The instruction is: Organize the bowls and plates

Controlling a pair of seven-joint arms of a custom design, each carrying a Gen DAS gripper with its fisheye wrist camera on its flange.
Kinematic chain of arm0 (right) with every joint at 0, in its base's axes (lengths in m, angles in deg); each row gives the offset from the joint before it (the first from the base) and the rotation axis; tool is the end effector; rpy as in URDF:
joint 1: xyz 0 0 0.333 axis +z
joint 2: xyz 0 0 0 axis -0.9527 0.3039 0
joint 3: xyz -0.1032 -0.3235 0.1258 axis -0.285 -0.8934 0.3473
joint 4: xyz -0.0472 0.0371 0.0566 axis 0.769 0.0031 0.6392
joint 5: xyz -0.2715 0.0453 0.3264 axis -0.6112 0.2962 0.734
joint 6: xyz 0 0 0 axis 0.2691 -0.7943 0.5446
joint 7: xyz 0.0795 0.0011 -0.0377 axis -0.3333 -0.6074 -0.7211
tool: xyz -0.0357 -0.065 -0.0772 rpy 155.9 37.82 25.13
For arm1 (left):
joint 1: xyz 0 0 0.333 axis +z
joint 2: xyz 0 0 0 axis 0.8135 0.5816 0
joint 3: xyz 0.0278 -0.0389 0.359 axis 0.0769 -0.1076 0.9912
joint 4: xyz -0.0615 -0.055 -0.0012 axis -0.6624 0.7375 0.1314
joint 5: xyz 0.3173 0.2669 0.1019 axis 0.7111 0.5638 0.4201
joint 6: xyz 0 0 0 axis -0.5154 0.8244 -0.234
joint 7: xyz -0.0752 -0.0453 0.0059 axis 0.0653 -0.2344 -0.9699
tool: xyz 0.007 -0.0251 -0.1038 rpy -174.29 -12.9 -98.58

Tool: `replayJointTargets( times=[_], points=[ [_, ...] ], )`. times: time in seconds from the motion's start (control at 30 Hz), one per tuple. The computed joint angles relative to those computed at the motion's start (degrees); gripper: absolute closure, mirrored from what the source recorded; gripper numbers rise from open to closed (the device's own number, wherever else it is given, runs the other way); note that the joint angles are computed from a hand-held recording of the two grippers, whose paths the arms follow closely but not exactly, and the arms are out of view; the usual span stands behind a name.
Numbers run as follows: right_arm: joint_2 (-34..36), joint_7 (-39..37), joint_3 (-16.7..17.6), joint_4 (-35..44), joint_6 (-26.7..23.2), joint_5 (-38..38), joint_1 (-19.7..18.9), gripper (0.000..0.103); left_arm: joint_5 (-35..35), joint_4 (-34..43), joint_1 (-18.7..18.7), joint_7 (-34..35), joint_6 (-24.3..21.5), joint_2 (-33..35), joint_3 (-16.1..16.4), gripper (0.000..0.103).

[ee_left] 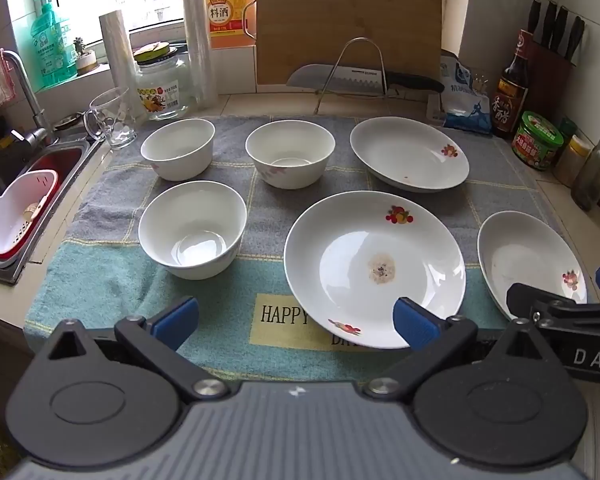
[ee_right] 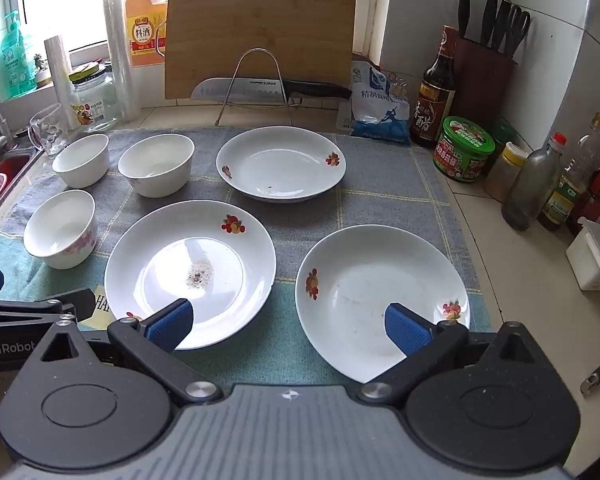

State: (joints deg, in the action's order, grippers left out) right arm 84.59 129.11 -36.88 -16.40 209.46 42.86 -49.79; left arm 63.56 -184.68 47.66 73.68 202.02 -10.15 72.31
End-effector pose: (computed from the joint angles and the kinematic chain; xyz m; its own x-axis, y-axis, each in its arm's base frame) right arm 0.6400 0.3453 0.5526 0.3685 -0.9291 0.0298 -0.7159 -0.3041 -0.6285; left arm 0.5723 -0.1911 0.5260 0.3726 -0.9280 0.0034 -0.7133 -0.2887 -0.6386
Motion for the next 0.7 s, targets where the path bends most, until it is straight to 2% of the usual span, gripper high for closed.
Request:
replayJointTargets(
  times=[0.7],
  points=[
    [0.22,0.21,-0.11,0.36,0.23,-0.19,0.12,0.0,0.31,0.22,-0.02,0.36,-0.61,-0.01,0.1,0.001]
  ],
)
